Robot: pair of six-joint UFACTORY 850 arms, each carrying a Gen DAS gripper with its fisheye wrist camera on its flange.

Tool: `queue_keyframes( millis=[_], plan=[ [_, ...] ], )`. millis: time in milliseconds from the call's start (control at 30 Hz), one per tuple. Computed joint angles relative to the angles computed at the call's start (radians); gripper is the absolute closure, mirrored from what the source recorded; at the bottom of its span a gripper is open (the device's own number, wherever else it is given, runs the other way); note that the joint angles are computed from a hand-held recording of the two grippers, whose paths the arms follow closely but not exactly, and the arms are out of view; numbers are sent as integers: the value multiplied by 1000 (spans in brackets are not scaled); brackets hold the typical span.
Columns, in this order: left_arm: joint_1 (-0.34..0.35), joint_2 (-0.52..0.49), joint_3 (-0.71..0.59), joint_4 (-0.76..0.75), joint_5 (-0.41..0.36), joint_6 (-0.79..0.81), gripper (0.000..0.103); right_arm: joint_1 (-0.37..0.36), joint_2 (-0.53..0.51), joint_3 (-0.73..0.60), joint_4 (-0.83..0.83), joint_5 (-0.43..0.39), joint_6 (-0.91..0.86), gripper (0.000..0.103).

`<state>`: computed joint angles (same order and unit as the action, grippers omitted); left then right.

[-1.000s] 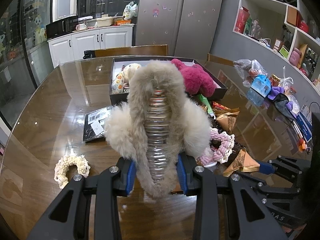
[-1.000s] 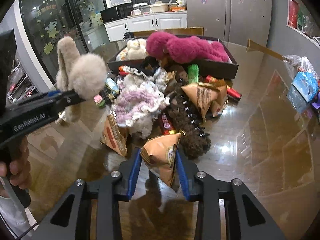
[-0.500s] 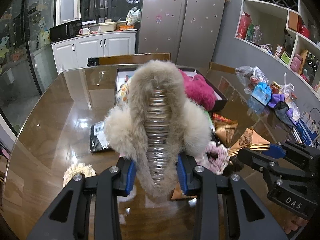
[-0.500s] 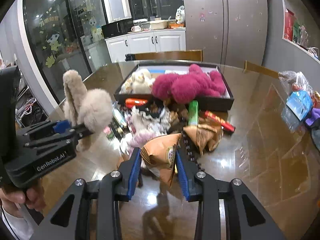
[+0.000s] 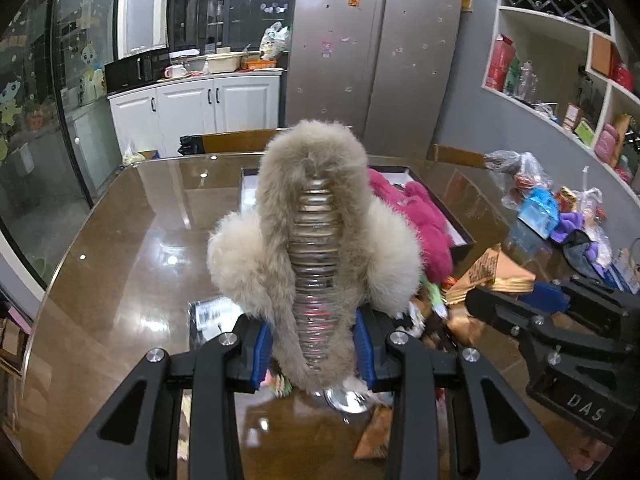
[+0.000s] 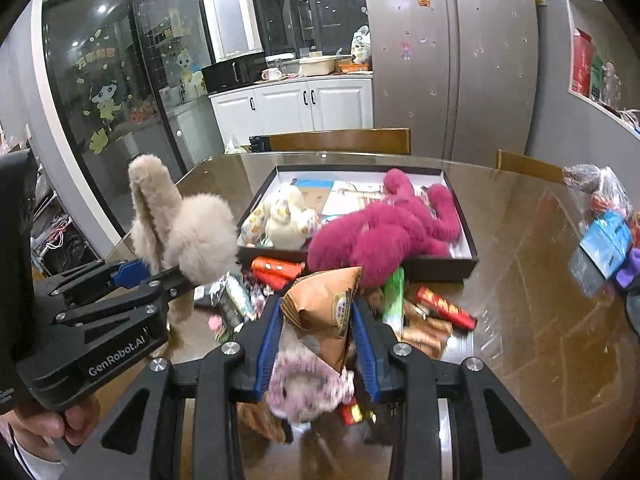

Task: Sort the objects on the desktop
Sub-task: 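Carry the beige plush and the orange snack bag toward the black box with both tools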

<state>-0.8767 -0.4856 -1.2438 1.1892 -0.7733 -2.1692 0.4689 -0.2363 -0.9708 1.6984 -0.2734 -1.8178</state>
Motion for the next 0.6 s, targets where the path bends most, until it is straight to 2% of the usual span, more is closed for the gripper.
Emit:
queue_keyframes(
  millis=[267,367,600],
  plan=[
    [85,-71,-111,-24,34,146,67,12,-114,-175,-221,-5,246,68],
    [129,-93,-142,-33,78,184,67,24,-171,-258,-382,20,404,68],
    [213,-143,-203,-64,135,274,67,21,-311,-450,-717,2,737,68]
  ],
)
